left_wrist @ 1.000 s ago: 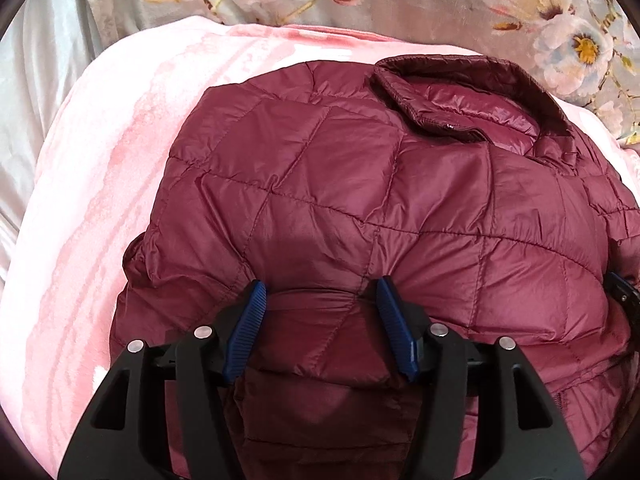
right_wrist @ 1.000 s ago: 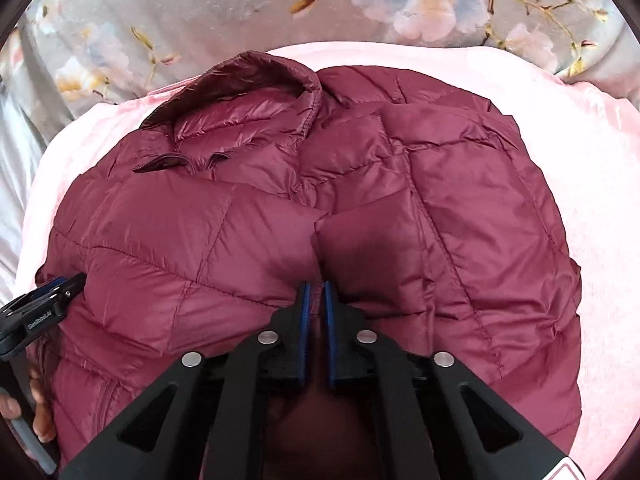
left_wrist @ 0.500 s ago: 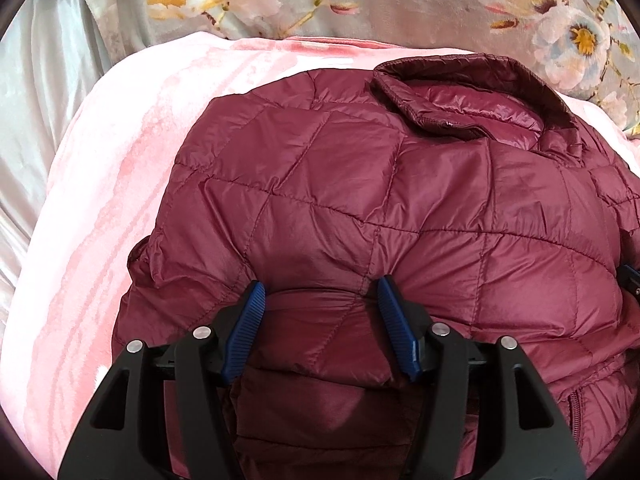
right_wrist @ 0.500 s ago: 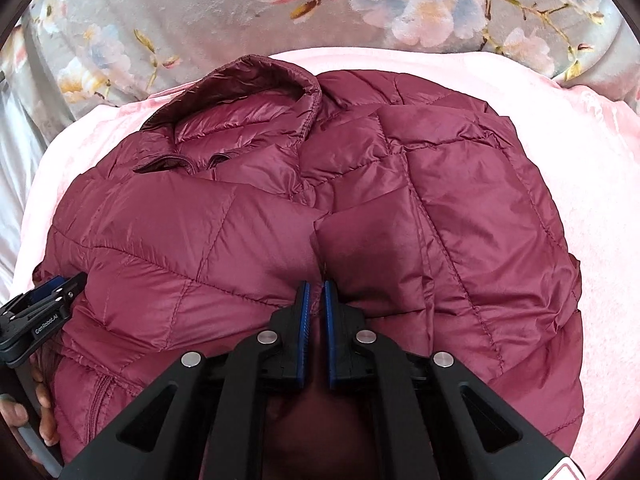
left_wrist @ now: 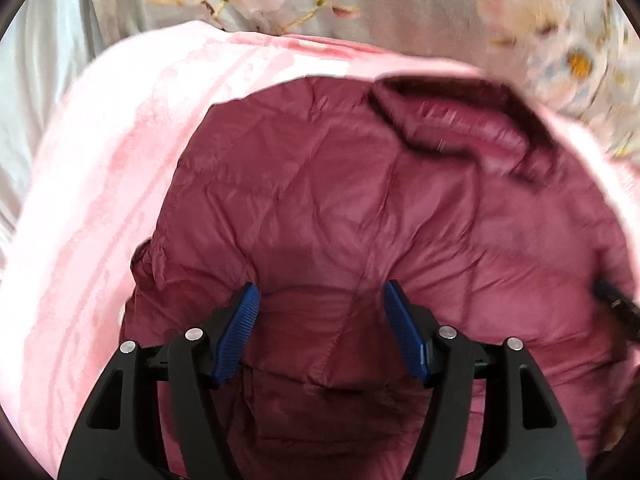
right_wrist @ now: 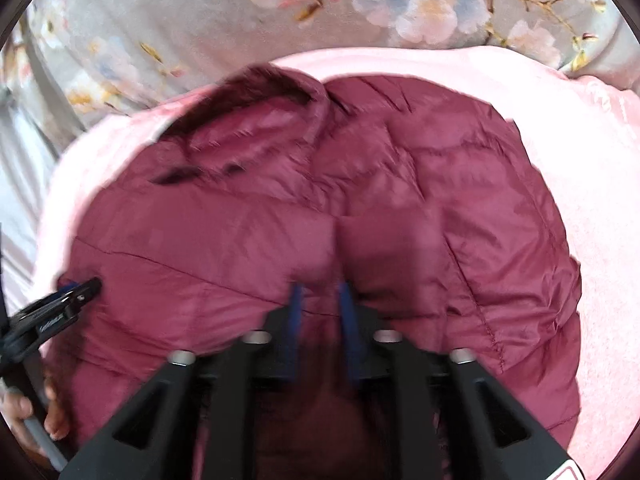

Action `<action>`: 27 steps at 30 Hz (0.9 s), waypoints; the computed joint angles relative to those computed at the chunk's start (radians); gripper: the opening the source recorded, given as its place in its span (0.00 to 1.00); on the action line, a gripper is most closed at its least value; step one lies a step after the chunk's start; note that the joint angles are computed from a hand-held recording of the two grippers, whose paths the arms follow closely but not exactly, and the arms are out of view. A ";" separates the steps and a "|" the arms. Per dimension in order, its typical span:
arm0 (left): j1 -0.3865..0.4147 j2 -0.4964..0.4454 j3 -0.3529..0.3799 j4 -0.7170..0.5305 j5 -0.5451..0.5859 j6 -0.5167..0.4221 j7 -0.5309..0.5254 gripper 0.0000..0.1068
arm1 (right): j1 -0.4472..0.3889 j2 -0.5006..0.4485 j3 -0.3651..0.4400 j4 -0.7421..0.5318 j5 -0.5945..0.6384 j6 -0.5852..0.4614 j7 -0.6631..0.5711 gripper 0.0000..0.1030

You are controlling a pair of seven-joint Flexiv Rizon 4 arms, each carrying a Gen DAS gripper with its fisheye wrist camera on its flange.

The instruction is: Fold large clothes

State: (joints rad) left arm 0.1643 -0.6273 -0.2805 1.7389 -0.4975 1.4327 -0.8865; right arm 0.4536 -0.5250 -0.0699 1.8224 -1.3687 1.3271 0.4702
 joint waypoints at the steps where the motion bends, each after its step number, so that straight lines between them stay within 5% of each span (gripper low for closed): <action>1: 0.032 0.005 -0.039 -0.007 -0.022 -0.021 0.017 0.59 | 0.005 0.008 -0.014 -0.007 -0.032 -0.005 0.024 0.55; 4: 0.059 -0.003 -0.081 -0.097 -0.095 -0.125 0.031 0.72 | -0.042 -0.016 -0.023 -0.077 -0.081 0.069 0.061 0.61; 7: 0.002 -0.066 -0.017 -0.265 -0.116 -0.296 -0.048 0.73 | -0.087 -0.078 -0.037 -0.162 -0.069 0.166 0.116 0.61; 12: -0.097 -0.214 0.089 -0.544 -0.057 -0.504 -0.211 0.73 | -0.124 -0.176 0.031 -0.253 0.222 0.141 -0.111 0.61; 17: -0.132 -0.338 0.123 -0.749 -0.004 -0.648 -0.331 0.73 | -0.184 -0.270 0.196 -0.358 0.466 0.027 -0.360 0.61; 21: -0.116 -0.345 0.081 -0.756 -0.013 -0.692 -0.291 0.57 | -0.214 -0.328 0.305 -0.433 0.594 0.029 -0.504 0.61; 22: -0.115 -0.345 0.075 -0.755 -0.020 -0.697 -0.288 0.55 | -0.218 -0.343 0.317 -0.448 0.608 0.064 -0.529 0.53; 24: -0.122 -0.354 0.078 -0.772 -0.025 -0.711 -0.301 0.47 | -0.219 -0.378 0.341 -0.491 0.665 0.144 -0.600 0.20; 26: -0.134 -0.366 0.092 -0.793 -0.011 -0.716 -0.312 0.38 | -0.169 -0.367 0.235 -0.482 0.661 0.261 -0.528 0.14; 27: -0.138 -0.367 0.098 -0.796 -0.003 -0.713 -0.315 0.37 | -0.142 -0.345 0.186 -0.468 0.636 0.234 -0.497 0.14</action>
State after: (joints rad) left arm 0.0263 -0.9945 -0.1825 0.9433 -0.5006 0.7201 -1.2012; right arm 0.3115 -0.8700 0.1163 1.3546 -0.7323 1.5607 -0.0263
